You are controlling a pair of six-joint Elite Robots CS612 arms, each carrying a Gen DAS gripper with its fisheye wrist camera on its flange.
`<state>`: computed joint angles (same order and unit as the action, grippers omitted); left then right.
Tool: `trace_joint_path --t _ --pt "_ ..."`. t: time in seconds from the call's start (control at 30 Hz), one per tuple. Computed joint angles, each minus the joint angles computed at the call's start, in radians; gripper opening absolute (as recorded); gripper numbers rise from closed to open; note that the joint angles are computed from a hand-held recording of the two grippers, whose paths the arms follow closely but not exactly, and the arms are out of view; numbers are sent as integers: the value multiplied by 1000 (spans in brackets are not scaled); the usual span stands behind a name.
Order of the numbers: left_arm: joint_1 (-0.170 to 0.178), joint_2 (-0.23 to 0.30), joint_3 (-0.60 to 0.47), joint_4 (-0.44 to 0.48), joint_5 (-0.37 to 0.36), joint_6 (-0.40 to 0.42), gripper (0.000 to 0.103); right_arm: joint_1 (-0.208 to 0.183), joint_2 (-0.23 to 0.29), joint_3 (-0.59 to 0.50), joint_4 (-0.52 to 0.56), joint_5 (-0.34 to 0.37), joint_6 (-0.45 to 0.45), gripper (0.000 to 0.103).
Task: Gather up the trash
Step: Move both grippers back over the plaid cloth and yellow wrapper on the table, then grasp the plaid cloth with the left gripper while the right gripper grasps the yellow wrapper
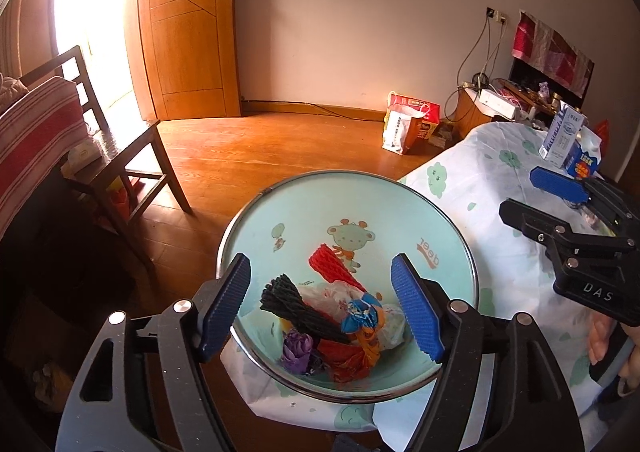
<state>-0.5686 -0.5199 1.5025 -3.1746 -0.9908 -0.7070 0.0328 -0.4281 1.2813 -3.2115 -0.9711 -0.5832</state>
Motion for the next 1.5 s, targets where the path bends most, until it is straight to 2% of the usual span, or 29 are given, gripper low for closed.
trace_joint_path --t 0.23,0.5,0.6,0.73,0.83,1.07,1.17,1.23,1.27,1.3,1.4,1.5 --pt "-20 47 -109 20 -49 121 79 -59 -13 27 -53 -82 75 68" --pt "-36 134 -315 107 -111 230 81 -143 13 -8 -97 -254 223 70" --pt "-44 169 -397 150 -126 268 81 -168 34 -54 -75 -354 268 71" --pt "-51 214 -506 219 -153 294 82 -193 64 -126 -11 -409 306 71" --pt "-57 249 -591 272 -156 313 82 -210 84 -170 37 -412 302 71" --pt "-70 316 -750 354 -183 351 83 -236 91 -220 207 -342 281 70" --pt "-77 348 -821 386 -195 367 82 -244 94 -244 295 -307 267 47" --pt "-80 370 -872 413 -207 374 82 -247 90 -237 291 -292 266 41" --pt "-81 382 -898 424 -213 378 82 -250 85 -225 275 -290 263 31" --pt "-83 395 -927 435 -217 382 82 -252 81 -215 258 -290 266 29" --pt "-87 442 -1027 481 -230 396 82 -266 66 -182 218 -288 291 29" --pt "-91 519 -1187 571 -240 408 82 -281 58 -161 189 -290 330 29"
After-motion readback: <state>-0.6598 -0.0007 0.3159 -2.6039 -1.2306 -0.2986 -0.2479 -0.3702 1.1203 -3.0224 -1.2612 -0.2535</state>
